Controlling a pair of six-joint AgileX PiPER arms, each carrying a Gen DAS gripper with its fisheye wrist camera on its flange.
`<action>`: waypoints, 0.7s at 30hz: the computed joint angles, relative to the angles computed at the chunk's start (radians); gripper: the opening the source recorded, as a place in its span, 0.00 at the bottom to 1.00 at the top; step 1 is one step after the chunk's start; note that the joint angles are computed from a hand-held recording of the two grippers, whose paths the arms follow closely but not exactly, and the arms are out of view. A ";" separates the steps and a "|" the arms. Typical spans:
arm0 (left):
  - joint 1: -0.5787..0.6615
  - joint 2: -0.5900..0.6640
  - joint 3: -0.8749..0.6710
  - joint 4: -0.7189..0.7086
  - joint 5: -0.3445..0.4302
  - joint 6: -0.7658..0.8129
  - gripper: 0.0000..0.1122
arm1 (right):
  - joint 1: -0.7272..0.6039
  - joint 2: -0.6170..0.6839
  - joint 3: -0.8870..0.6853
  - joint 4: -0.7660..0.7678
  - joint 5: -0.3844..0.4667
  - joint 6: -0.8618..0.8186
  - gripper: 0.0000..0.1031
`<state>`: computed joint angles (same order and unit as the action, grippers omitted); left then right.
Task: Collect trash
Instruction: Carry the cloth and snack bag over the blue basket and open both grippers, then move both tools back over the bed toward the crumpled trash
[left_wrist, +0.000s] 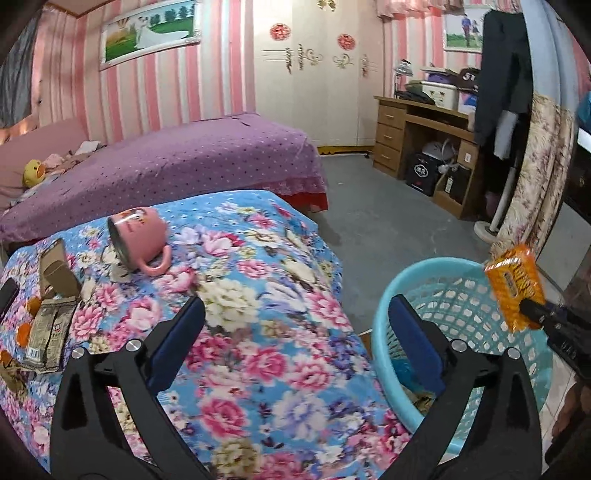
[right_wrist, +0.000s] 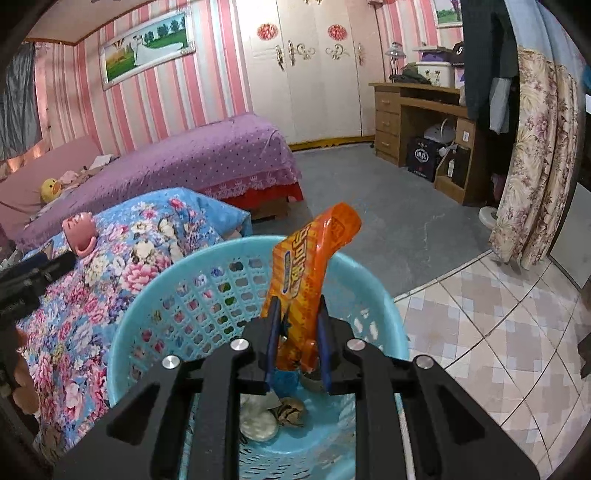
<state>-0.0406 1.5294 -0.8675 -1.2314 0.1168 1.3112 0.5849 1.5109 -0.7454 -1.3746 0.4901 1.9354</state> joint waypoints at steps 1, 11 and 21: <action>0.014 -0.006 0.003 -0.012 0.012 0.014 0.86 | 0.005 0.007 -0.006 0.010 0.013 -0.005 0.21; 0.161 -0.055 0.019 -0.051 0.079 0.128 0.87 | 0.090 0.048 -0.083 0.048 0.185 0.054 0.87; 0.476 -0.019 -0.041 -0.001 0.276 0.200 0.87 | 0.217 0.188 -0.325 0.131 0.325 -0.039 0.95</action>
